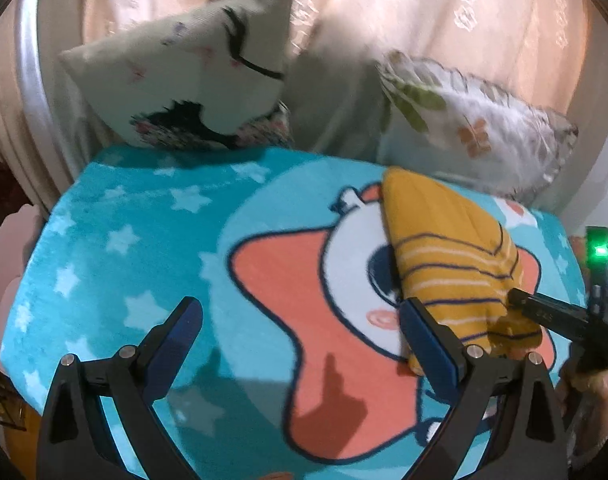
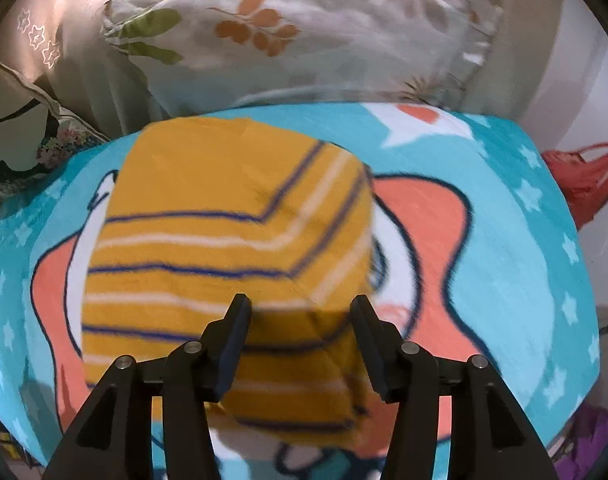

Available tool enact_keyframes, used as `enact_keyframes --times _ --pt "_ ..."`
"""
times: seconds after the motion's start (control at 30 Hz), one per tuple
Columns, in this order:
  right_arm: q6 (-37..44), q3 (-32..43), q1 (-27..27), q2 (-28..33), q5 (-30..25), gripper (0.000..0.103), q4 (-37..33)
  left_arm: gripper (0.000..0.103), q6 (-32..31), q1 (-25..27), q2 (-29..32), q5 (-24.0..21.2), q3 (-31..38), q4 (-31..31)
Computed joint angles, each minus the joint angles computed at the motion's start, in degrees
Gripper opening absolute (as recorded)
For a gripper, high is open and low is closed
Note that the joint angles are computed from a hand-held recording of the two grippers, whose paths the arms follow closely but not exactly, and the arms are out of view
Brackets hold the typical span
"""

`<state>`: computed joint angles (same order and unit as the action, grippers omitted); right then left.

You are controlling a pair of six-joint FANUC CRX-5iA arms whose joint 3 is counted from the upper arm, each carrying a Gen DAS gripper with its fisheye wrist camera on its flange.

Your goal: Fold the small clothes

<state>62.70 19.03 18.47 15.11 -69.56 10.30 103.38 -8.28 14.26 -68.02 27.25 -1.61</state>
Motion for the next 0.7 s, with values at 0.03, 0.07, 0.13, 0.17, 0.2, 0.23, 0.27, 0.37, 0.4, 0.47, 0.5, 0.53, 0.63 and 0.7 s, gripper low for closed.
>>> enact_keyframes --times 0.03,0.07,0.13,0.17,0.2,0.23,0.27,0.37,0.4,0.47,0.5,0.53,0.63,0.7 --pt "-0.02 -1.31 -0.33 -1.0 0.52 0.059 -0.08 0.098 0.09 -0.66 0.49 -0.51 0.3 -0.08" --pt "0.2 -2.62 -0.8 -2.11 0.97 0.062 -0.45 0.098 0.2 -1.68 1.4 -1.84 1.09 -0.37" --pt "1.06 -5.4 -1.78 -4.47 1.96 0.064 -1.46 0.098 0.24 -3.13 2.48 -3.36 1.89 -0.46" --pt "1.41 -6.89 -2.1 -5.66 2.54 0.064 -1.58 0.098 0.38 -3.81 2.89 -4.0 2.24 -0.64" --pt "1.6 -8.03 -2.22 -6.54 3.0 0.064 -1.52 0.098 0.61 -4.59 3.3 -4.77 2.65 -0.89" --pt "1.95 -9.16 -2.48 -7.49 3.5 0.065 -1.66 0.098 1.0 -5.68 3.8 -5.68 3.07 -1.12" --pt "2.52 -9.97 -2.86 -8.3 3.96 0.066 -2.23 0.098 1.47 -6.59 4.18 -6.41 3.47 -1.37" --pt "5.33 -11.78 -4.21 -10.56 4.5 0.067 -4.78 0.098 2.87 -9.21 5.41 -8.61 5.04 -2.0" --pt "6.01 -12.22 -4.39 -10.96 4.55 0.067 -4.86 0.098 3.12 -9.75 5.67 -8.95 5.36 -1.97" --pt "7.0 -13.92 -4.78 -12.36 5.12 0.067 -4.42 0.098 4.32 -11.41 6.0 -9.31 6.0 -2.06" --pt "7.54 -14.32 -5.11 -12.8 5.23 0.067 -4.68 0.098 4.61 -11.9 6.09 -9.27 6.2 -2.06" --pt "8.12 -14.71 -5.56 -13.31 5.22 0.067 -5.24 0.098 5.16 -12.59 6.16 -9.21 6.42 -2.18" --pt "9.75 -15.79 -7.47 -14.85 4.9 0.067 -7.57 0.098 7.08 -14.58 6.49 -9.21 7.35 -2.93" --pt "10.4 -16.46 -8.39 -15.42 4.84 0.067 -8.11 0.098 7.92 -15.68 7.05 -9.58 8.27 -3.17"
